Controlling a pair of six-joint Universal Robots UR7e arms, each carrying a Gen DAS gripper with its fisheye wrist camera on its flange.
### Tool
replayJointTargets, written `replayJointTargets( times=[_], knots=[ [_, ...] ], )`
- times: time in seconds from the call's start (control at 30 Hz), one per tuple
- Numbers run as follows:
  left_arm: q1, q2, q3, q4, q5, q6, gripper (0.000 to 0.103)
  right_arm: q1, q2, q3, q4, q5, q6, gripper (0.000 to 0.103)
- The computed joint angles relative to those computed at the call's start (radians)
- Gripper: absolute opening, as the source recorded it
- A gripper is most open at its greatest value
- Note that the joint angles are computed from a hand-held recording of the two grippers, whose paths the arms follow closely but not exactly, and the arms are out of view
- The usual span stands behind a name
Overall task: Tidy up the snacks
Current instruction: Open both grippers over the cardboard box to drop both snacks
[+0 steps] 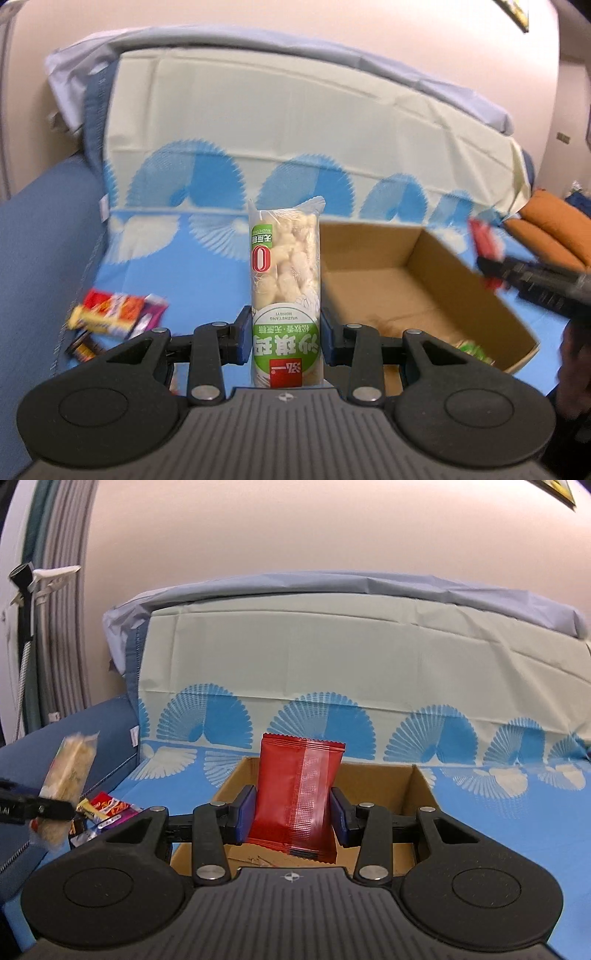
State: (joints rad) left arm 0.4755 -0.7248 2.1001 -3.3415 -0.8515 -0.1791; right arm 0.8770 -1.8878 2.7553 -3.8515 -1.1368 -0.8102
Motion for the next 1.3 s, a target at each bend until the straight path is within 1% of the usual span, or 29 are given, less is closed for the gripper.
replayJointTargets(
  times=[0.17,0.33,0.37,0.43,0.47,0.5,0.53,0.57,0.63,0.73,0.8,0.83,0.9,0.97,1.03,1.1,1.13,1.2,1.23,1.27,1.3],
  knots=[
    [-0.017,0.062,-0.101,-0.003,-0.047,0.009,0.04,-0.019,-0.017,-0.015,0.036,-0.005,0.049,0.044],
    [-0.034,0.118,-0.182,0.0,-0.095,0.027,0.04,-0.042,-0.017,-0.027,0.025,-0.006,0.098,0.044],
    [-0.035,0.126,-0.199,0.01,-0.115,0.028,0.04,-0.045,-0.017,-0.032,0.024,-0.009,0.115,0.044],
    [-0.029,0.132,-0.219,0.015,-0.184,0.04,0.047,-0.043,-0.003,-0.042,0.005,-0.034,0.15,0.045],
    [-0.033,0.138,-0.229,0.019,-0.199,0.05,0.061,-0.032,0.009,-0.049,-0.009,-0.069,0.169,0.048],
    [-0.041,0.145,-0.233,0.01,-0.187,0.063,0.069,-0.014,0.027,-0.057,-0.029,-0.111,0.187,0.053],
    [-0.048,0.152,-0.234,-0.003,-0.176,0.081,0.07,-0.001,0.036,-0.064,-0.034,-0.146,0.2,0.058],
    [-0.054,0.155,-0.233,-0.007,-0.167,0.092,0.07,0.003,0.041,-0.069,-0.04,-0.162,0.217,0.063],
    [-0.062,0.156,-0.221,-0.01,-0.142,0.086,0.069,-0.008,0.037,-0.071,-0.043,-0.156,0.245,0.063],
    [-0.063,0.139,-0.172,-0.036,-0.108,0.08,0.062,-0.007,0.042,-0.077,-0.049,-0.167,0.257,0.065],
    [-0.059,0.117,-0.126,-0.035,-0.097,0.077,0.046,-0.004,0.045,-0.08,-0.046,-0.174,0.252,0.065],
    [-0.055,0.099,-0.096,-0.033,-0.094,0.082,0.042,-0.003,0.048,-0.08,-0.05,-0.176,0.249,0.065],
    [-0.042,0.058,-0.034,-0.004,-0.081,0.097,0.024,-0.003,0.051,-0.075,-0.061,-0.174,0.242,0.065],
    [-0.028,0.011,0.032,0.033,-0.071,0.109,0.015,0.002,0.058,-0.071,-0.075,-0.18,0.233,0.065],
    [-0.01,-0.041,0.104,0.051,-0.054,0.13,0.015,0.012,0.066,-0.068,-0.088,-0.184,0.221,0.064],
    [0.009,-0.088,0.167,0.064,-0.009,0.152,0.014,0.019,0.078,-0.061,-0.108,-0.185,0.2,0.062],
    [0.02,-0.105,0.188,0.064,0.009,0.156,0.014,0.022,0.082,-0.057,-0.115,-0.182,0.189,0.059],
    [0.045,-0.138,0.238,0.047,0.05,0.144,0.014,0.028,0.085,-0.052,-0.113,-0.173,0.166,0.044],
    [0.057,-0.151,0.26,0.047,0.075,0.114,0.014,0.027,0.079,-0.049,-0.1,-0.166,0.153,0.041],
    [0.078,-0.171,0.271,0.064,0.077,0.052,0.014,0.032,0.081,-0.045,-0.1,-0.16,0.139,0.036],
    [0.097,-0.189,0.28,0.04,0.071,0.001,0.014,0.037,0.084,-0.042,-0.101,-0.156,0.128,0.034]
  ],
)
